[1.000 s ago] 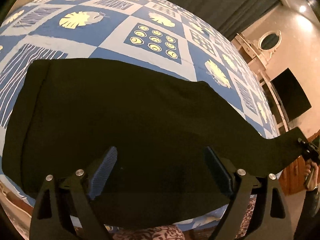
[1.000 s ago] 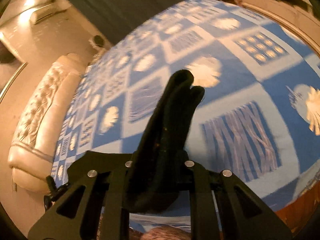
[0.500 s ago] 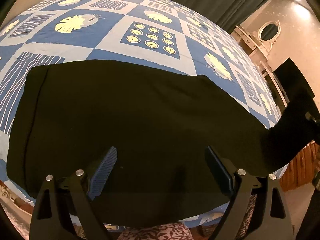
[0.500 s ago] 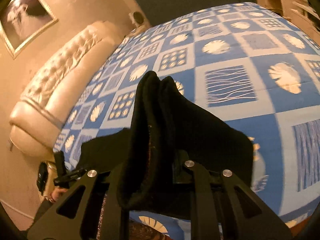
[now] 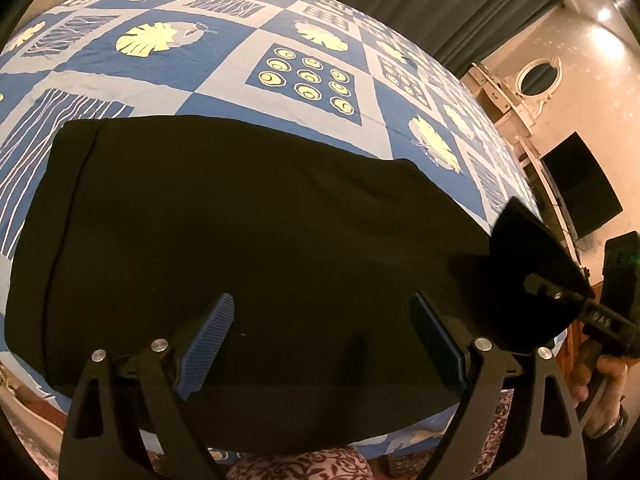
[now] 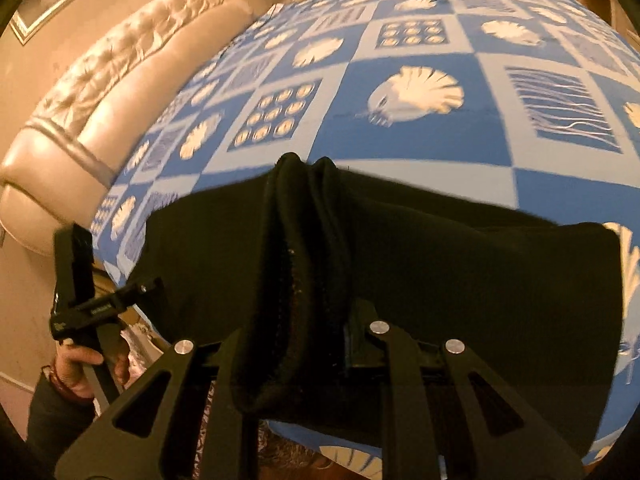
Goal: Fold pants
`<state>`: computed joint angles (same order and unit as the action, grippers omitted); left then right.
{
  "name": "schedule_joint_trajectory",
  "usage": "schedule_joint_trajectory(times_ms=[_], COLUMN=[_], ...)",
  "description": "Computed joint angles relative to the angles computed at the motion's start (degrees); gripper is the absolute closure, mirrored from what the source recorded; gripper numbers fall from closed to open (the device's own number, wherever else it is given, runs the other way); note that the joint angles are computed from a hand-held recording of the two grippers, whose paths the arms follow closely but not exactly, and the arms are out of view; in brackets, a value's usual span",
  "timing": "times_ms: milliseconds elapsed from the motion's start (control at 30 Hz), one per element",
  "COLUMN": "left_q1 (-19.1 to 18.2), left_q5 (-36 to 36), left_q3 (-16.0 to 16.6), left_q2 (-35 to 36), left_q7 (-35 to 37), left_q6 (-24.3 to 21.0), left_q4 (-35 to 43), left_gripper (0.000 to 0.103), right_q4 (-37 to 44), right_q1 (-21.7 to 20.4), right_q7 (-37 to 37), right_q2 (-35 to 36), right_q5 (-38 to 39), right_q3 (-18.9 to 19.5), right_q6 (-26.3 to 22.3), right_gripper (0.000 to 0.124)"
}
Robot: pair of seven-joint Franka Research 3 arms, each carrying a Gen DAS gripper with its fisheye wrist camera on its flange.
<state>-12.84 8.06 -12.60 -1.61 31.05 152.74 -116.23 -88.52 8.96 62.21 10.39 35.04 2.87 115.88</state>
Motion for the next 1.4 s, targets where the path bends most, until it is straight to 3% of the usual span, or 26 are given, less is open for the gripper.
schedule_joint_trajectory(times_ms=[633, 1400], left_q1=[-0.3, -0.4], left_q5=[2.6, 3.5], left_q3=[-0.2, -0.2], left_q2=[0.6, 0.7], left_q7=[-0.8, -1.1], left_q6=[-1.0, -1.1], left_q4=[0.8, 1.0], left_gripper=[0.012, 0.012], right_q4=[-10.8, -14.7], right_q1=[5.4, 6.9], right_q7=[1.5, 2.5], right_q2=[-4.6, -6.6], right_q5=[-12.2, -14.1], right_q3=[1.0, 1.3], right_q6=[13.1, 17.0], right_gripper=[0.105, 0.087])
